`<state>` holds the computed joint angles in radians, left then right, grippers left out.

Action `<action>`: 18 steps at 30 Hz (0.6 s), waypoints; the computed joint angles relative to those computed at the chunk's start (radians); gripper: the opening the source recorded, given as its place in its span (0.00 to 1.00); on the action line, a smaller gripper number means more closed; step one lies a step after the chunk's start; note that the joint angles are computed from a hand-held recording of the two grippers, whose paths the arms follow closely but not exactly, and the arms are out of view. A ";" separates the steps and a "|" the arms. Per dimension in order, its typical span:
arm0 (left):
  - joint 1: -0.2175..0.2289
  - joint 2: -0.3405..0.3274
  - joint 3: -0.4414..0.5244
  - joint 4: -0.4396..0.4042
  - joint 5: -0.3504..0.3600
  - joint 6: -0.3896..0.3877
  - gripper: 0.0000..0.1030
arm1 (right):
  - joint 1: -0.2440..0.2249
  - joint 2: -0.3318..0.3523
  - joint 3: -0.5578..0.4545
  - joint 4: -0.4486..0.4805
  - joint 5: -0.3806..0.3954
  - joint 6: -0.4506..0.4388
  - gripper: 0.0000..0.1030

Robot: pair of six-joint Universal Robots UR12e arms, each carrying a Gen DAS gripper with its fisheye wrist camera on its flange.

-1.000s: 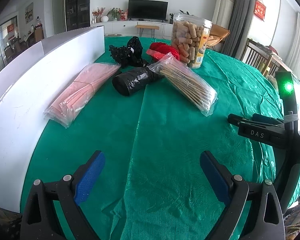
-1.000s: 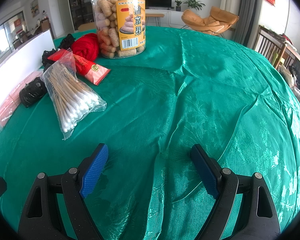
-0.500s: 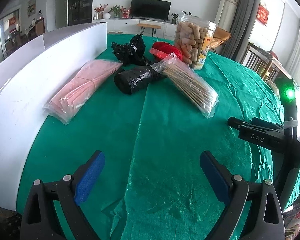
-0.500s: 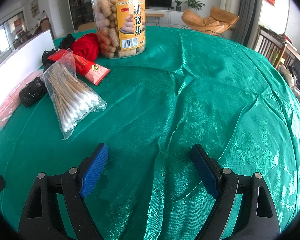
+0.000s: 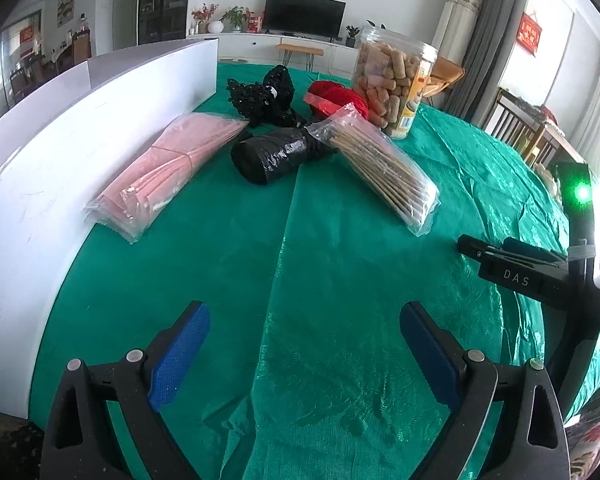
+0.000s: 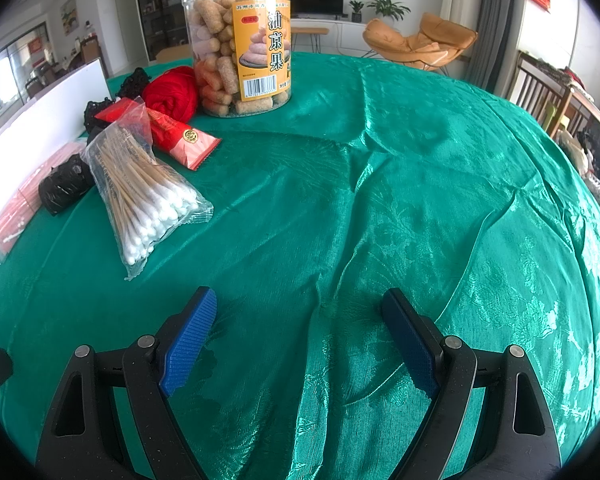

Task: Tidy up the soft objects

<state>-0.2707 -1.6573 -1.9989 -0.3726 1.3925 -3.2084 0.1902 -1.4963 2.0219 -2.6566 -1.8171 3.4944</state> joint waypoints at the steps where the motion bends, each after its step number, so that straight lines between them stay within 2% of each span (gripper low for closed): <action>1: 0.001 0.001 -0.001 0.004 -0.001 -0.002 0.93 | 0.000 0.000 0.000 0.000 0.000 0.000 0.84; 5: 0.011 0.007 -0.008 0.022 -0.027 -0.020 0.93 | 0.000 0.000 0.000 0.000 0.000 0.000 0.84; 9: 0.052 0.012 -0.014 0.036 -0.111 -0.099 0.93 | 0.000 0.000 0.000 0.000 0.000 0.000 0.84; 12: 0.077 0.014 -0.012 0.016 -0.152 -0.110 0.93 | 0.000 0.000 0.000 0.000 0.000 0.000 0.84; 15: 0.087 0.020 -0.021 0.023 -0.161 -0.137 0.93 | 0.000 0.000 0.000 0.000 0.000 0.000 0.84; 18: 0.077 0.022 -0.027 0.024 -0.139 -0.138 0.93 | 0.000 0.000 0.000 0.001 0.000 0.001 0.84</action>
